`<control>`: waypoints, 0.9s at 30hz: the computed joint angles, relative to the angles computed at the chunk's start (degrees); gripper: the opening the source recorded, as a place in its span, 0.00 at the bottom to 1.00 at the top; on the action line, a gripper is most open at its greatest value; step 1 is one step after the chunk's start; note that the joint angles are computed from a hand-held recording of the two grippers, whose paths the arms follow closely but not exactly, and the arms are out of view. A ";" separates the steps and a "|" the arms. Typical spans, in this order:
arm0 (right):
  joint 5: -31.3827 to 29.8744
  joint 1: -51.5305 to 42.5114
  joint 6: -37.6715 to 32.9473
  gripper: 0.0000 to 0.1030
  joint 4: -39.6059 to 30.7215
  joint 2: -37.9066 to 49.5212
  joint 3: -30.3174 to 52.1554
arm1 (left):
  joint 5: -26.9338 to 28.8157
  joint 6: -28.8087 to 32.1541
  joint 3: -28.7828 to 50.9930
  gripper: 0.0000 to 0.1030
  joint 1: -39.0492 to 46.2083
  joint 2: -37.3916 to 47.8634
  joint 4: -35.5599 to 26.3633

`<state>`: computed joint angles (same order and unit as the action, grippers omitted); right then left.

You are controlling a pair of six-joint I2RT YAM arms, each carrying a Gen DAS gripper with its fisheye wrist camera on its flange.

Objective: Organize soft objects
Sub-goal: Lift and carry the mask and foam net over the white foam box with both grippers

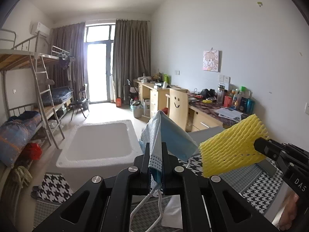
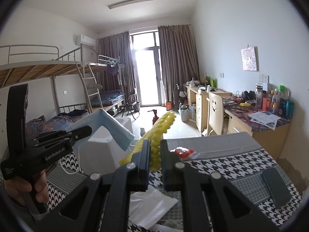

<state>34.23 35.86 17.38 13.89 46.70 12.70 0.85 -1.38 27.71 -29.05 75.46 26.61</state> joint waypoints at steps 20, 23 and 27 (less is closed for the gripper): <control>-8.55 -6.78 -4.38 0.13 5.75 14.63 10.05 | -2.55 0.68 8.69 0.08 4.87 5.31 -2.54; -9.20 -6.77 -5.60 0.13 7.11 16.50 11.24 | -3.46 1.08 9.62 0.08 5.46 5.95 -2.80; -9.50 -6.54 -6.33 0.13 7.63 18.17 12.93 | -3.59 1.21 10.50 0.08 6.78 6.44 -3.06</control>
<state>24.73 29.32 11.05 21.53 64.87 25.62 -2.74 -0.17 38.21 -22.27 81.91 23.55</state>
